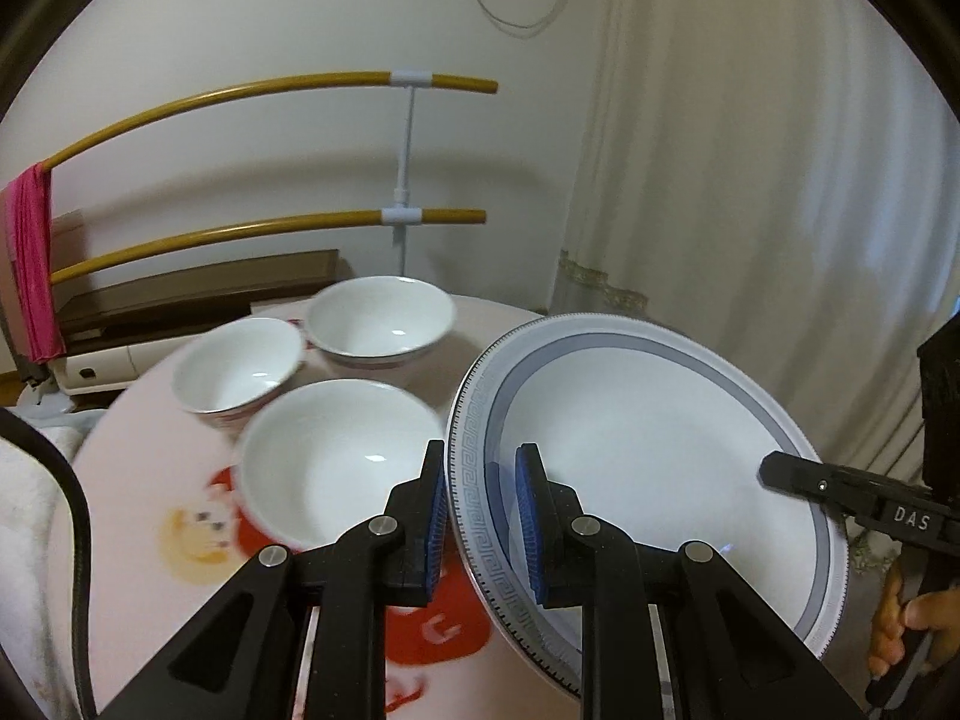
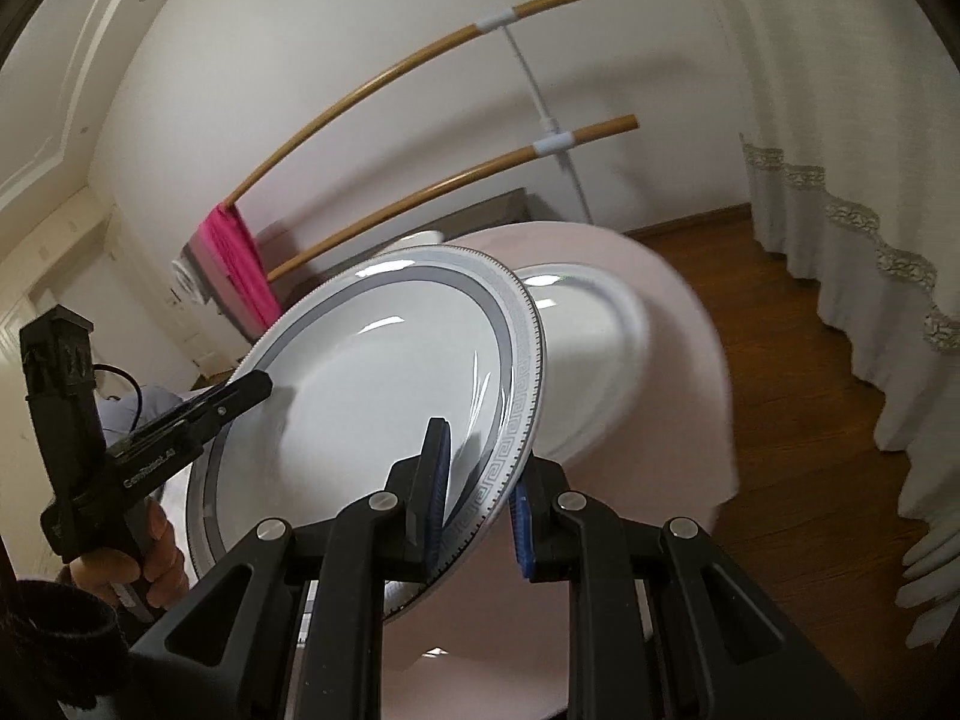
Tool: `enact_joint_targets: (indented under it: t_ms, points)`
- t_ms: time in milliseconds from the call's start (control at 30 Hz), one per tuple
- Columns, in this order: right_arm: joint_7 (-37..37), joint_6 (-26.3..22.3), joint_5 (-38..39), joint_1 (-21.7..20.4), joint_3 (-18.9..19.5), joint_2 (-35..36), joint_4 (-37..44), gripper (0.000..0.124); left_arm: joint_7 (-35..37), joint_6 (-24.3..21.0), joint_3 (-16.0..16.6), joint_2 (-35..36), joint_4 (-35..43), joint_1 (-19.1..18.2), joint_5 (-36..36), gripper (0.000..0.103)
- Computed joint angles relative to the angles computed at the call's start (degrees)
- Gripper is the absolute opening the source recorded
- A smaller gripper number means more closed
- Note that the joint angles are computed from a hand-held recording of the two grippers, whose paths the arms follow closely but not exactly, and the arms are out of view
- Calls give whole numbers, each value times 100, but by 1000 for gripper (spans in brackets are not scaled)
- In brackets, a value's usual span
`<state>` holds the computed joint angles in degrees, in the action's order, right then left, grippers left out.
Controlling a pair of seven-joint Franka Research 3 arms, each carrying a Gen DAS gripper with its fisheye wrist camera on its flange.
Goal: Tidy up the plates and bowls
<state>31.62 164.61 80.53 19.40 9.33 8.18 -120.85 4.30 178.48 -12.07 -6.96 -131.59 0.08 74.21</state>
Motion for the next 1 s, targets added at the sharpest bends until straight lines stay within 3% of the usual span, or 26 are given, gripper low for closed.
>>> enact_joint_targets:
  t_ms: [167, 533, 800, 1000]
  points:
    - [225, -214, -470, -206, -119, 351, 240, 18, 864, -276, 71, 551, 520, -239, -935, 17]
    - [760, -450, -1278, -619, 19, 1080, 922, 18, 1308, -800, 342, 1155, 1103, -798, -1523, 18]
    - [1267, -235, -1808, -656, 142, 1170, 961, 18, 1602, -872, 445, 1239, 1160, -925, -1892, 18]
    - [2212, -6, -2614, -476, 64, 1156, 916, 19, 1869, -855, 508, 1416, 1300, -969, -2221, 18]
